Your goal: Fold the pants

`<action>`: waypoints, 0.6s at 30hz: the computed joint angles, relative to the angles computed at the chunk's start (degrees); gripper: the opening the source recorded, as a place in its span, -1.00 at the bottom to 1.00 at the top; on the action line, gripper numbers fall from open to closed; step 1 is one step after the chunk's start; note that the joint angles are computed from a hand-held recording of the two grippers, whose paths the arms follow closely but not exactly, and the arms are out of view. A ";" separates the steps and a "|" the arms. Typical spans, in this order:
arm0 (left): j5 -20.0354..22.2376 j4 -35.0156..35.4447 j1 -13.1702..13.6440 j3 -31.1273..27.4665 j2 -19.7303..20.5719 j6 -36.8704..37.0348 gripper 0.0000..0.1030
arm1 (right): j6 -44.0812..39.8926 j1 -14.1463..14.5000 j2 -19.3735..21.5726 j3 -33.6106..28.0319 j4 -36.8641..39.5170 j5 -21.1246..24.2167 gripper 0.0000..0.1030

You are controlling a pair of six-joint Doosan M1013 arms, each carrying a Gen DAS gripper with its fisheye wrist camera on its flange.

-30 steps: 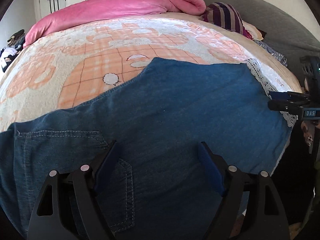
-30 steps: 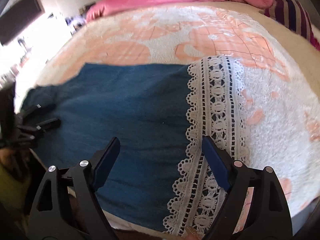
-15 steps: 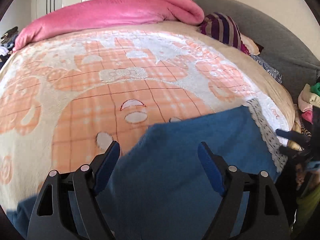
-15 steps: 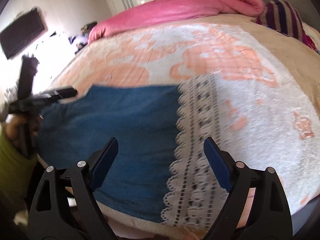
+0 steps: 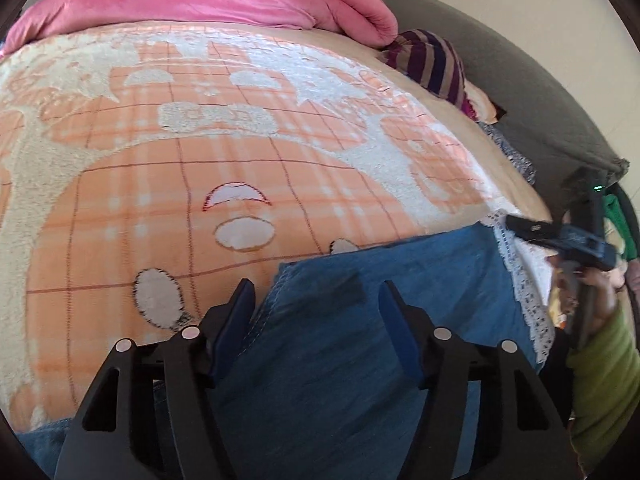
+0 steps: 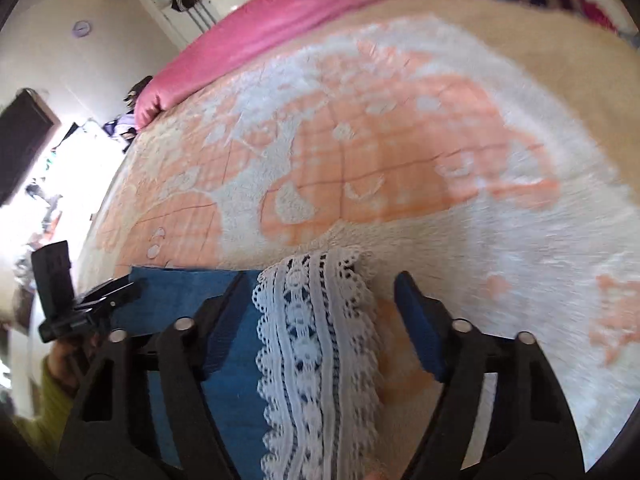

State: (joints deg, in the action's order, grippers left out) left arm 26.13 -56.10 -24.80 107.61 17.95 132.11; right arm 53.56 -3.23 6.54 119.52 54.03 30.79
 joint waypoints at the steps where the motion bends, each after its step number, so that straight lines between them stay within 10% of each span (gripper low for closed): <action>1: 0.14 -1.00 0.06 0.03 0.11 0.67 0.19 | -1.19 -0.22 0.82 -0.23 0.94 1.39 0.03; 10: 1.05 -4.90 -0.40 -0.09 0.56 5.74 -0.85 | -15.93 -0.86 -0.93 2.95 11.49 1.33 -0.75; 18: -10.41 -1.88 -2.49 1.05 -2.00 7.62 -0.88 | -19.45 1.38 -2.24 1.18 9.84 -4.68 -0.76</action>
